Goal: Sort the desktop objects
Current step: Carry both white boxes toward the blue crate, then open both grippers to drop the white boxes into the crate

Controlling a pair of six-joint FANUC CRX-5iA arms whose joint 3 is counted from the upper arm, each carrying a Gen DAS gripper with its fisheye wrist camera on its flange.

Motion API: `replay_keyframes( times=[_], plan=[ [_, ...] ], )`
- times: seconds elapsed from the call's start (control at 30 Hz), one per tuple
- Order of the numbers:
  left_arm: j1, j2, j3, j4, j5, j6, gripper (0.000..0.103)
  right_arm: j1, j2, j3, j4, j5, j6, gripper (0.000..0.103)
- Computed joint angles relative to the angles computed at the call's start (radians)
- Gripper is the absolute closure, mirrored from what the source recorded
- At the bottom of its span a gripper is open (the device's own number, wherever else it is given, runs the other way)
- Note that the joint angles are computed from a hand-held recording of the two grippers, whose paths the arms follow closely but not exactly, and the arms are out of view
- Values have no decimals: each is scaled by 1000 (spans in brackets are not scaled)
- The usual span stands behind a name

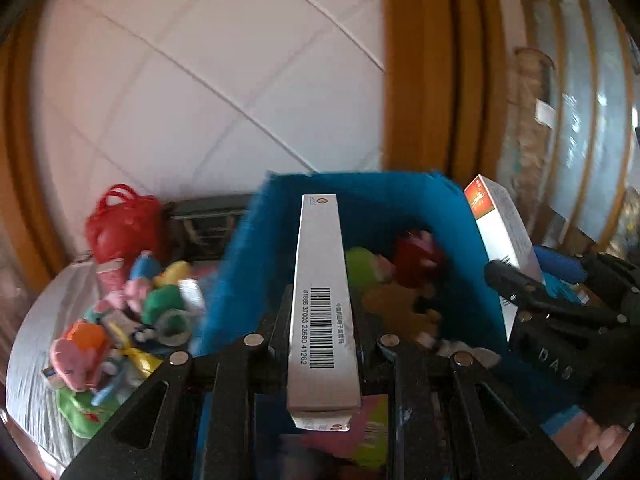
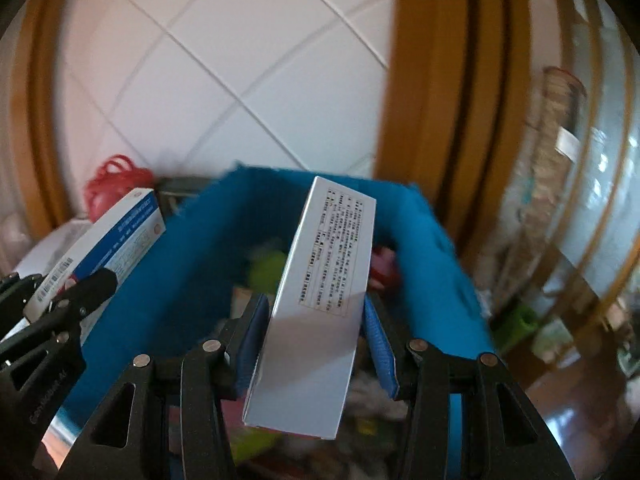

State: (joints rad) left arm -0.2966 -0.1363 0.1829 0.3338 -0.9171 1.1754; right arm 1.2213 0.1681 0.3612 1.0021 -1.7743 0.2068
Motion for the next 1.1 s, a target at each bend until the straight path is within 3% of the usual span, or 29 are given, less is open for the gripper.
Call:
replay_keyframes(
  times=[0.13,0.3,1.1],
  plan=[
    [-100,35,46,-81,-51,75,81,8,-67,-86,-60,-45,-32,55],
    [-157,64,81,-138,-84,128,81,20,-126,-158,-112,-76,-50,55],
    [-196,106,125,-216,-120,195,79,6,-185,-251,-167,-65,-23,54]
  ],
)
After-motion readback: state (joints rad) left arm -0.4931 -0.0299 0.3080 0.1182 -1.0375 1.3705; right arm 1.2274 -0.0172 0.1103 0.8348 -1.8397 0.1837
